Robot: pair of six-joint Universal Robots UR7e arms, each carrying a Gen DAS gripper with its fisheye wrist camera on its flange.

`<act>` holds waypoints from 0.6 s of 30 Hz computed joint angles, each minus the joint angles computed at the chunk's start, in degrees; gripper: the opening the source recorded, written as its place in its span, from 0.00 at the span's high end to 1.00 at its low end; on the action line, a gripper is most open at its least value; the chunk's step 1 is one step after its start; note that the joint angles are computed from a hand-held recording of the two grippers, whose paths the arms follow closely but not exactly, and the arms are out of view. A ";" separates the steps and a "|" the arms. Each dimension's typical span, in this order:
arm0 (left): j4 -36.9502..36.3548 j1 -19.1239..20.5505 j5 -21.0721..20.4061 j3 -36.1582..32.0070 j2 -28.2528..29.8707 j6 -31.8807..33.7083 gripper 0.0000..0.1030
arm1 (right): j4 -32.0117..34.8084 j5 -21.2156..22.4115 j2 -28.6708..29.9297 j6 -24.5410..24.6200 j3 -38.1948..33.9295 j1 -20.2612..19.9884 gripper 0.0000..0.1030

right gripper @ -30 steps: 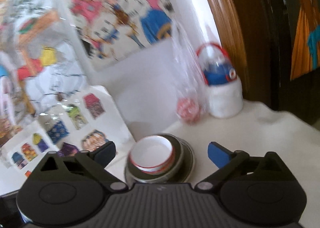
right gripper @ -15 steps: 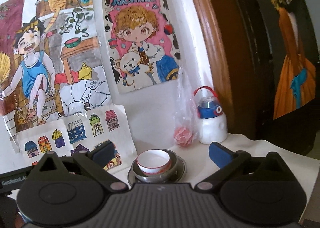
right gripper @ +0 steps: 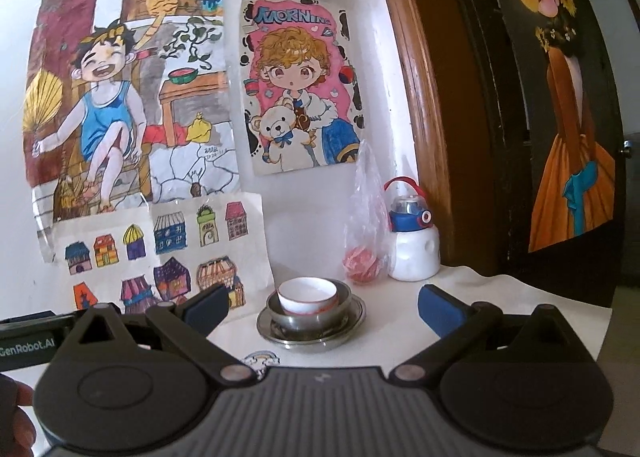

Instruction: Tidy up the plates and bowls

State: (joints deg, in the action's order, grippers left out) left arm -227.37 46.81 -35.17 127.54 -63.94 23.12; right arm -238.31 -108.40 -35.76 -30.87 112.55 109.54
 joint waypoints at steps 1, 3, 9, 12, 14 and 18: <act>-0.59 -0.14 0.24 0.67 0.02 0.09 0.01 | -0.55 -0.14 0.15 -0.24 0.40 0.01 0.00; -1.10 -0.32 0.71 1.77 -0.09 -0.34 0.01 | -1.49 -0.52 0.42 -0.57 1.15 0.01 0.00; -3.15 -0.62 2.08 5.05 -0.49 -2.19 0.01 | -3.44 -1.20 1.24 0.15 3.02 -0.39 0.00; -4.08 -0.86 3.19 6.22 -0.29 -2.11 0.01 | -6.24 -1.63 2.77 -1.14 3.24 -0.54 0.00; -5.07 -1.11 4.04 6.81 0.01 -1.73 0.01 | -8.56 -2.00 4.06 -2.52 3.15 -0.64 0.00; -5.19 -1.41 5.49 8.02 0.28 -2.78 0.01 | -10.87 -2.45 5.30 -2.79 3.39 -0.96 0.00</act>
